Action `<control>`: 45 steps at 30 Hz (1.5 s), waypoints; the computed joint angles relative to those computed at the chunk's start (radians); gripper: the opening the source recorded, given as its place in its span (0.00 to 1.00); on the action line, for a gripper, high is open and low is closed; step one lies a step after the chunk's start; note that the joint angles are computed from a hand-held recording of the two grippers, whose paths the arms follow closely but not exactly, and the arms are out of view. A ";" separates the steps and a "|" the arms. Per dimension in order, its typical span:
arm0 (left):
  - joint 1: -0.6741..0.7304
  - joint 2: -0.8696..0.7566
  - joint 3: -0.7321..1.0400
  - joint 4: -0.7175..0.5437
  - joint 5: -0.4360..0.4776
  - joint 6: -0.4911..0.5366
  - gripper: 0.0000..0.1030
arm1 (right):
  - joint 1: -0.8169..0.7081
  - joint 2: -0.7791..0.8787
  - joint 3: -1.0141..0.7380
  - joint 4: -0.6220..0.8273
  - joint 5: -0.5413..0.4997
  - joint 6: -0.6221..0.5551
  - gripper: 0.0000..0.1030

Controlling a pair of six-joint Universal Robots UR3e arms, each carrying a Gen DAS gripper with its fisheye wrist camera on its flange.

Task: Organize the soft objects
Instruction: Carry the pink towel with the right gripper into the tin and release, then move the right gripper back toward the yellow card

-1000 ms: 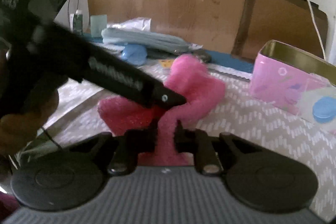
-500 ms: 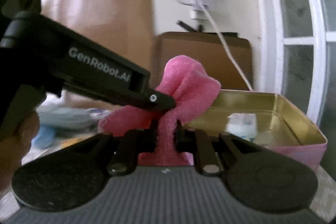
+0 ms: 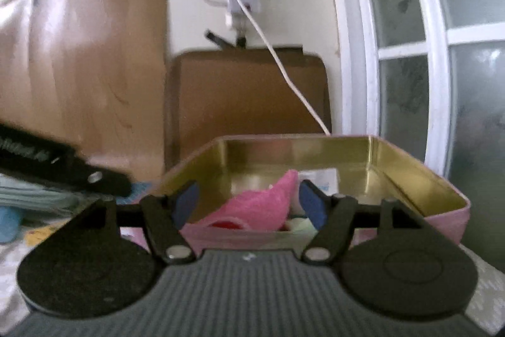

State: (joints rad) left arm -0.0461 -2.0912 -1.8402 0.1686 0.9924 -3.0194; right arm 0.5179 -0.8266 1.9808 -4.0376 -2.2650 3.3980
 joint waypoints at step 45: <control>0.639 0.185 -0.660 0.208 -0.291 0.333 0.74 | 0.212 -0.170 -0.007 0.523 0.349 -0.002 0.92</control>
